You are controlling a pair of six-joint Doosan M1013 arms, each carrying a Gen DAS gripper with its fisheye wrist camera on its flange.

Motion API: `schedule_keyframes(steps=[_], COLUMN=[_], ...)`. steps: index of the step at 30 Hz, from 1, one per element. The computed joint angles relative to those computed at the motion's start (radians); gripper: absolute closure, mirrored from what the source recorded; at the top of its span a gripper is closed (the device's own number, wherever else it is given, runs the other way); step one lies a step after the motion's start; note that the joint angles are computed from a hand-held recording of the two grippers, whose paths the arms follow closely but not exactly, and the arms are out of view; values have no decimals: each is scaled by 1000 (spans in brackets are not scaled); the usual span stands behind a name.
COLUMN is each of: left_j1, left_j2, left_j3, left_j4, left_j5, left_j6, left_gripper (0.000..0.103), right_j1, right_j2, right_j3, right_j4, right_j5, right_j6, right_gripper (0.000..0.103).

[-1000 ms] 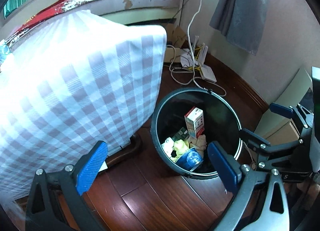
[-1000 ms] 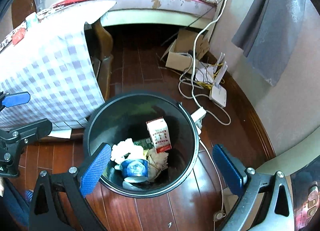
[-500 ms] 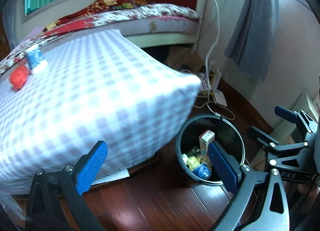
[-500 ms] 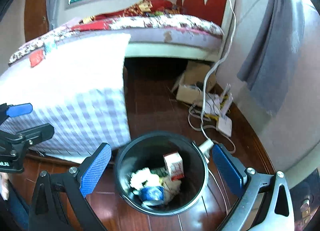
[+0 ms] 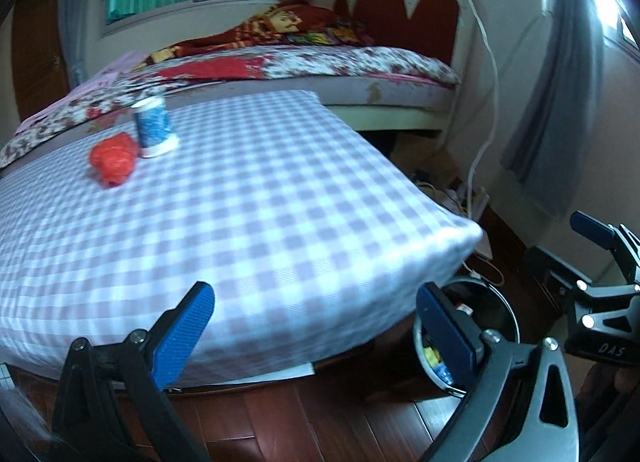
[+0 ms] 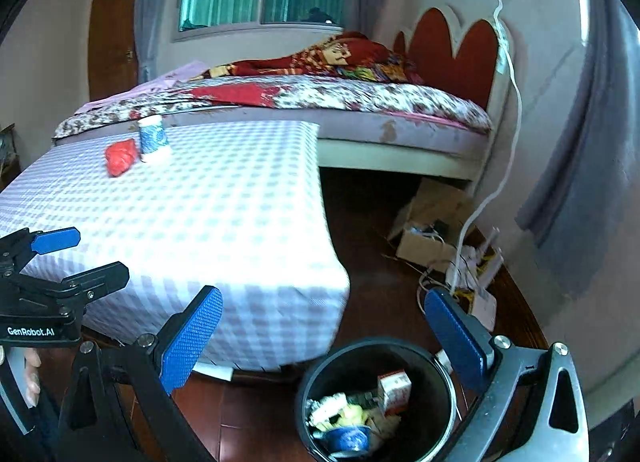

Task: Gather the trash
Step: 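Move both tools back over the table toward the red bag and cup, then grasp the red plastic bag with the left tool while the right tool grasps the blue-white cup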

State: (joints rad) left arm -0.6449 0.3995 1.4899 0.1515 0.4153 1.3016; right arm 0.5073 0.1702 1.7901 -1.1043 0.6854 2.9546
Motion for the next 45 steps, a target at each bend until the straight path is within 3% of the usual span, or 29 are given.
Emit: schedule_keyframes(steps=[12, 20, 25, 29, 31, 36, 45], left_j1=[58, 112, 157, 183, 190, 209, 238], left_j2=[-10, 10, 52, 89, 109, 168, 317], left_j3=[-9, -64, -121, -171, -198, -282, -504], left_j4=[165, 245, 205, 192, 189, 153, -4], left_j5=[7, 51, 83, 93, 102, 126, 265], left_j6=[-183, -267, -266, -258, -250, -208, -74], left_gripper=[2, 2, 2, 3, 12, 16, 25], right_j1=[-5, -34, -47, -52, -53, -65, -95], right_j2=[62, 136, 217, 287, 326, 402, 547], right_j3=[-105, -241, -358, -455, -510, -616, -846], right_j4=[75, 301, 440, 530, 562, 618, 751], right_j5=[-86, -164, -168, -147, -127, -85, 31], right_j6=[-138, -398, -570, -699, -751, -829, -955], right_gripper=[1, 1, 1, 1, 1, 1, 1])
